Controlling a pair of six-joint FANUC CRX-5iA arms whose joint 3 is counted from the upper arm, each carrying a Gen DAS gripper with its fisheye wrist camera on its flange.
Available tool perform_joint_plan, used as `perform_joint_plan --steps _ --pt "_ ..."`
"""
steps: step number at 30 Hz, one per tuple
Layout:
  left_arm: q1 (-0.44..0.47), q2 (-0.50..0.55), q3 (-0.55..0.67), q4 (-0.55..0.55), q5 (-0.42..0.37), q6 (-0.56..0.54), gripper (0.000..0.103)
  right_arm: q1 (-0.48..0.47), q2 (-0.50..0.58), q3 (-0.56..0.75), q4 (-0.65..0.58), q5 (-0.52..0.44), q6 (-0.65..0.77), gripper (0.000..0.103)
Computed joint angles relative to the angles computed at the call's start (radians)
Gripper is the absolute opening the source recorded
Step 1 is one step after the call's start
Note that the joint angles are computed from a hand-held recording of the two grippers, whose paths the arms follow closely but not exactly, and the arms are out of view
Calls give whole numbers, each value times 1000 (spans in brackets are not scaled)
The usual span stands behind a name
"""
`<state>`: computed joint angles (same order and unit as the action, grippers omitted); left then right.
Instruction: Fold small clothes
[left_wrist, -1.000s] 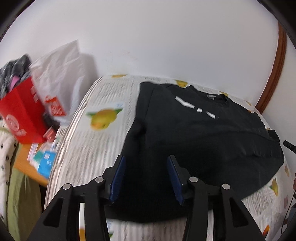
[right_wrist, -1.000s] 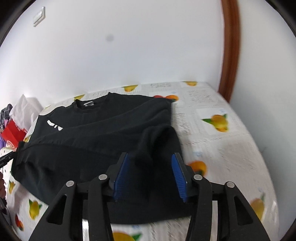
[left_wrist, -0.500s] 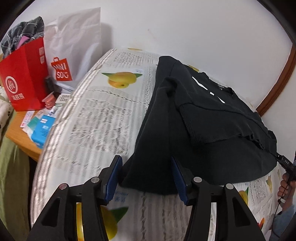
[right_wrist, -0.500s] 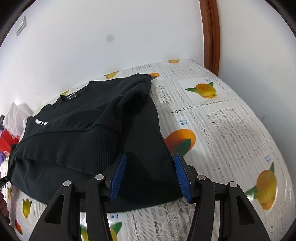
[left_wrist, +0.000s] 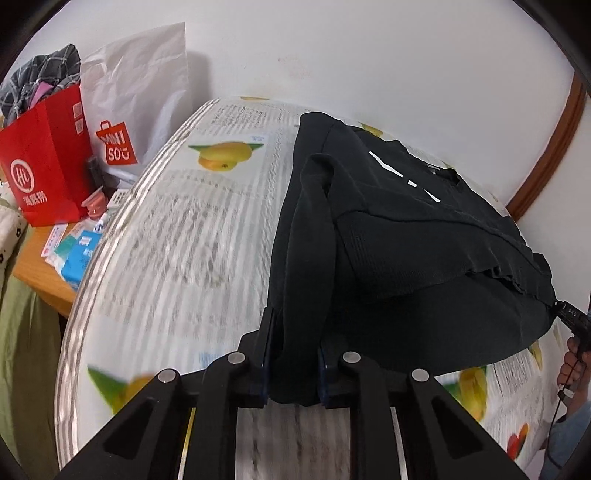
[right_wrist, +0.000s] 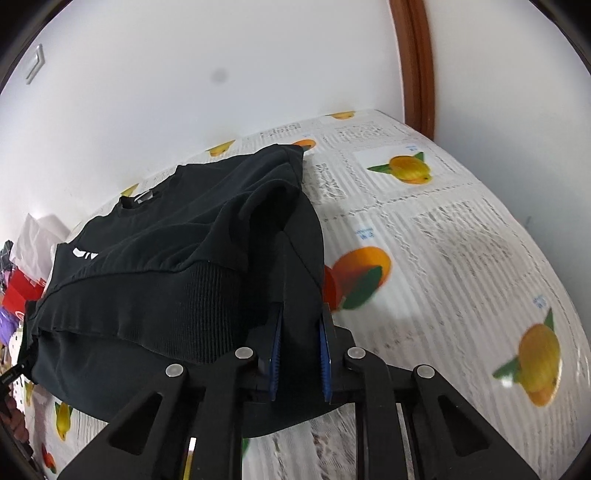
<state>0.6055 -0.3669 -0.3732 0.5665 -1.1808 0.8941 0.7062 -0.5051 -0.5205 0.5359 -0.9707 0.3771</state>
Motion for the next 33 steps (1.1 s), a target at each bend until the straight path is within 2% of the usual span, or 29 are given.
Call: perform_joint_plan --steps 4,7,13,16,19,21,23,25,30,32,33 --pt "53 -64 -43 18 -69 -53 17 64 -73 -38 15 -73 -33 17" --pt "98 -120 -74 28 -126 -96 17 154 -139 -77 59 -164 -88 17" --pt "168 -233 -122 21 -213 -168 19 392 -245 -142 160 -402 -267 17" --pt "198 -265 -128 17 -233 -186 24 465 -258 -136 165 -507 -314 26" --pt "233 -299 -128 32 -239 -205 31 585 -290 -135 214 -619 -411 29" --pt "255 -325 -131 62 -239 -240 40 673 -288 -125 248 -690 -444 29" --pt "267 -336 -130 104 -249 -269 47 724 -269 -112 281 -707 -441 30" --pt "249 -337 -127 127 -247 -269 49 743 -249 -100 296 -676 -421 30" --pt "109 -301 -113 107 -215 -213 49 671 -187 -81 234 -461 -339 28" --pt "82 -283 -115 113 -236 -200 49 643 -158 -78 194 -408 -308 14" --pt "68 -270 -114 112 -247 -191 49 617 -134 -71 161 -383 -279 12"
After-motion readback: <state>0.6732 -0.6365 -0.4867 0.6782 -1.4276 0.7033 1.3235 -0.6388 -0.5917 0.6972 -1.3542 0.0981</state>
